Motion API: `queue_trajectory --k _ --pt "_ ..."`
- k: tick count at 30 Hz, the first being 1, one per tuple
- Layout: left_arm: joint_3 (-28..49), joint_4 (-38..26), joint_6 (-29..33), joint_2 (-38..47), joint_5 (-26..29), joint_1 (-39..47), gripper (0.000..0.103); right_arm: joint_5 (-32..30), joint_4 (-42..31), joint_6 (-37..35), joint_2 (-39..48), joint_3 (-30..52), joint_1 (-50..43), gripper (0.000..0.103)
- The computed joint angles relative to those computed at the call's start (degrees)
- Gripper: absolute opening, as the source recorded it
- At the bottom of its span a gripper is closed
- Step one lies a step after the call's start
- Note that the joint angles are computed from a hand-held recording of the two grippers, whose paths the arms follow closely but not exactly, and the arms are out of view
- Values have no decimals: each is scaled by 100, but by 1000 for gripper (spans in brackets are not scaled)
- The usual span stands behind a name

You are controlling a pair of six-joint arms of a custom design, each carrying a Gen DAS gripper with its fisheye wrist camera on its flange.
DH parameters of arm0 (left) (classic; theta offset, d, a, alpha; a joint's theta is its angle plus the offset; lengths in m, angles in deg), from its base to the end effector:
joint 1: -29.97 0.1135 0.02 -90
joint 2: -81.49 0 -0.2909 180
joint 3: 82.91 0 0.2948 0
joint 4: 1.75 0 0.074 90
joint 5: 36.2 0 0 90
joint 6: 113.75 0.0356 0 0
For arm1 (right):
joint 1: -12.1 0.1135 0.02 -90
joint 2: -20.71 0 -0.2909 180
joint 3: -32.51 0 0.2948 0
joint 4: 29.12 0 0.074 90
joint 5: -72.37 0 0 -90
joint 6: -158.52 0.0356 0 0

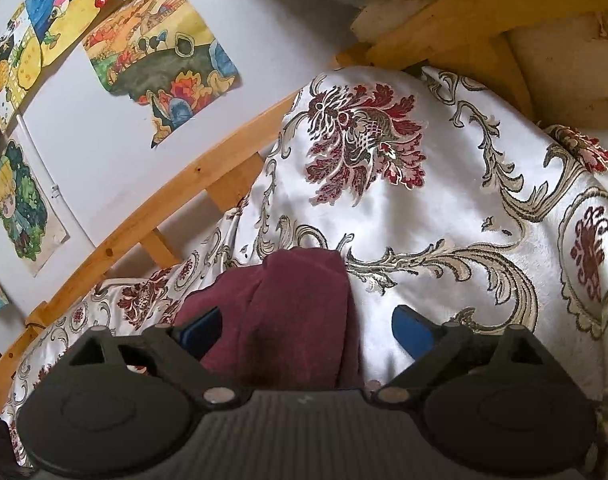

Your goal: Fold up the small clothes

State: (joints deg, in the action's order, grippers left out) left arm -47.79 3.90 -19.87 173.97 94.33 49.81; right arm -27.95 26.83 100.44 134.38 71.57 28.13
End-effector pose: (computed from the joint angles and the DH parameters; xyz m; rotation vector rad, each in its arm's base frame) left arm 0.2470 0.0645 0.0766 -0.0271 2.2940 -0.6599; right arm 0.3042 0.0940 0.0608 0.1448 1.9547 0.7318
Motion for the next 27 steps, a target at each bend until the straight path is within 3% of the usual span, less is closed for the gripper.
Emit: queue_trajectory --k 7,16,20,27 --pt "-47 153 -46 53 -67 -67 103 337 692 111 397 62 114 92" --pt "8 127 -23 172 9 -29 103 440 947 -235 736 346 143 86" --pt "40 78 0 226 69 17 103 354 734 -269 712 476 64 69" --pt "126 17 -46 339 117 -7 103 461 35 -118 592 646 106 58"
